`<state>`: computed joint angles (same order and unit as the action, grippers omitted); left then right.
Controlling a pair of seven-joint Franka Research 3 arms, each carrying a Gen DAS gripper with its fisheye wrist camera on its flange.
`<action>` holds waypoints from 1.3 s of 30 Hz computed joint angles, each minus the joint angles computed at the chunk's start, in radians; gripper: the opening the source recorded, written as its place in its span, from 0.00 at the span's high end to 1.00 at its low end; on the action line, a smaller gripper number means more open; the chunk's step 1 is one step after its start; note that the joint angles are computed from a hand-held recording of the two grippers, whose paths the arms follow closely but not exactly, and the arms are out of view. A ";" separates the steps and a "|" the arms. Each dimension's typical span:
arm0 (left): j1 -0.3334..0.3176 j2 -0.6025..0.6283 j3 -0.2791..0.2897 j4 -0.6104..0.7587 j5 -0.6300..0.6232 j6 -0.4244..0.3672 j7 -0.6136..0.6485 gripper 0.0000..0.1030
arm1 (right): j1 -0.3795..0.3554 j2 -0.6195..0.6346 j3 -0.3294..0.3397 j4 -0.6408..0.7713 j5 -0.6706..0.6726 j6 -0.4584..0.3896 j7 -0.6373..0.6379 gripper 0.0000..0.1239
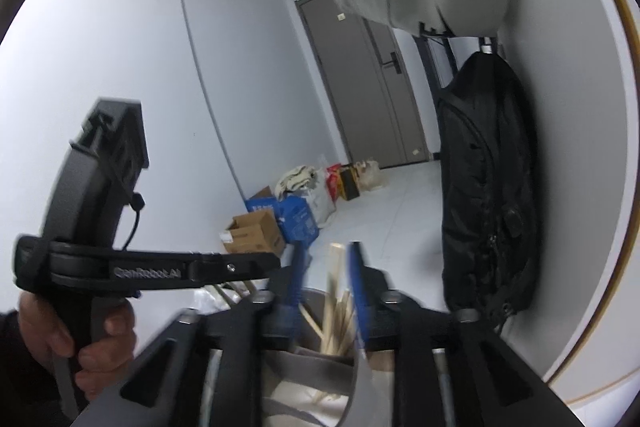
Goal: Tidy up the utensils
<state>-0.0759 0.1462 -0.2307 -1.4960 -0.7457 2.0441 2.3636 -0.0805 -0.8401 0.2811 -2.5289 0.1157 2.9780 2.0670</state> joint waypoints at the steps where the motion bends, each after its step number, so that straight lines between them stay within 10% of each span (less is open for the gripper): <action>1: -0.002 -0.008 0.000 -0.010 0.003 0.011 0.005 0.99 | -0.012 -0.011 0.007 -0.002 -0.002 -0.003 0.008 0.69; 7: -0.004 -0.033 0.009 -0.036 0.015 0.024 -0.004 0.97 | -0.035 -0.064 0.016 -0.010 -0.004 -0.043 0.050 0.65; 21: -0.037 -0.193 0.065 -0.215 -0.097 0.212 0.105 0.28 | -0.021 -0.175 0.036 -0.002 -0.048 -0.177 0.104 0.37; 39: -0.123 -0.399 0.187 -0.498 -0.300 0.426 0.316 0.02 | 0.016 -0.354 0.127 -0.014 -0.110 -0.324 0.202 0.17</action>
<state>-0.1984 -0.2530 -0.0438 -1.9935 -1.0455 2.4701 2.6797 -0.0645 -1.1944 0.4086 -2.5431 0.0056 2.6539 2.2688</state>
